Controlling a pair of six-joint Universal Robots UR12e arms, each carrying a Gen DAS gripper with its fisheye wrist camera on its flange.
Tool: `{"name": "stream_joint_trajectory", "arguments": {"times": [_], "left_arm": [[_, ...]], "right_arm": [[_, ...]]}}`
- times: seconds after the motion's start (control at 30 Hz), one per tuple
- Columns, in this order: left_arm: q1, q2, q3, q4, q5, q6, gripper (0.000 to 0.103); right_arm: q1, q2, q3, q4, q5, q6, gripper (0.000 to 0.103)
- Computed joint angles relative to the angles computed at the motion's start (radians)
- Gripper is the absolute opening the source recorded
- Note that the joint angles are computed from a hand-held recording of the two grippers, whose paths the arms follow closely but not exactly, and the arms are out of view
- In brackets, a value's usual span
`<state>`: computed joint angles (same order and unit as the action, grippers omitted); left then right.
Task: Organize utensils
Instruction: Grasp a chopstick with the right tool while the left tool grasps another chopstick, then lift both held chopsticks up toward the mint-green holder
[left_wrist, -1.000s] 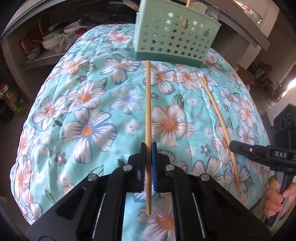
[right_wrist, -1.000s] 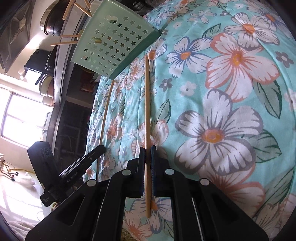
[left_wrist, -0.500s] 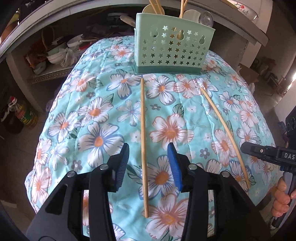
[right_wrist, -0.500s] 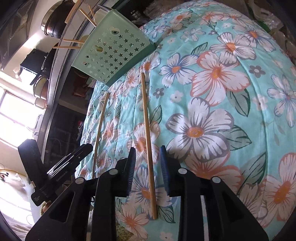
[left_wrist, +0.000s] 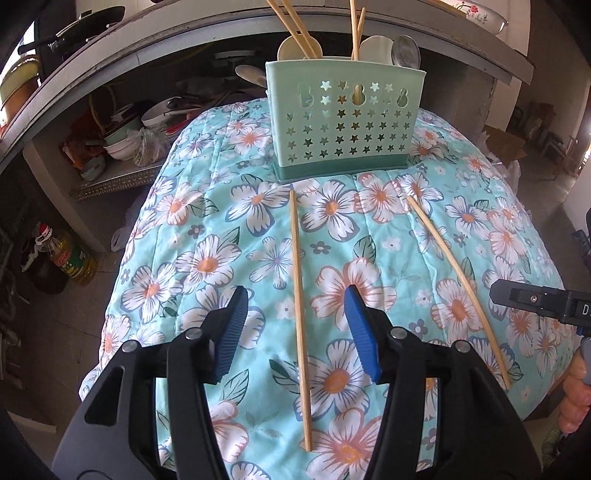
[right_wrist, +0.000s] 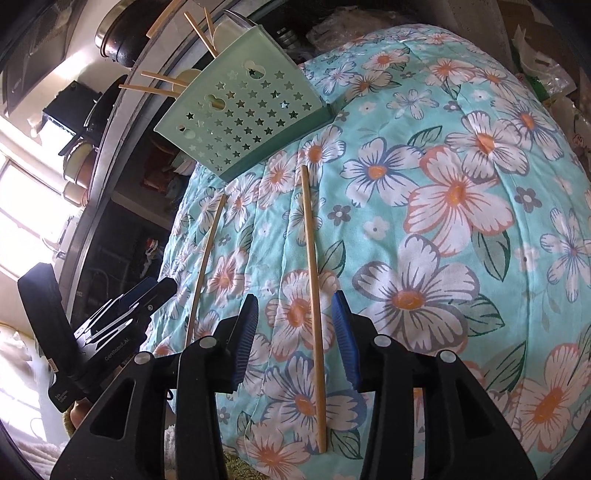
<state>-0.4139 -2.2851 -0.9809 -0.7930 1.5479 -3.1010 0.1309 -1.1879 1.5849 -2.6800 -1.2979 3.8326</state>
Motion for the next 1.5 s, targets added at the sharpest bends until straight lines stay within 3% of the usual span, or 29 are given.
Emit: {"name": "stream_joint_trajectory", "arguments": {"times": [0.6,0.83,1.03,1.27,1.5], "left_arm": [[0.002,-0.045,0.068,-0.037,0.007,-0.002,0.052],[0.027,-0.063,0.087,-0.041,-0.141,-0.005,0.052],[0.044,-0.127,0.196,-0.114,-0.283,0.008,0.05],[0.042,-0.266,0.443,-0.302,-0.263,0.004,0.031],[0.04,-0.32,0.535,-0.363,-0.238,0.003,0.025]], "right_arm": [[0.005,0.037,-0.066,0.061,-0.032,-0.043,0.041],[0.004,0.053,-0.096,0.095,-0.071,-0.061,0.041],[-0.001,0.067,-0.108,0.095,-0.074,-0.053,0.041],[-0.006,0.08,-0.125,0.113,-0.069,-0.061,0.041],[-0.006,0.098,-0.162,0.147,-0.079,-0.096,0.041]]}}
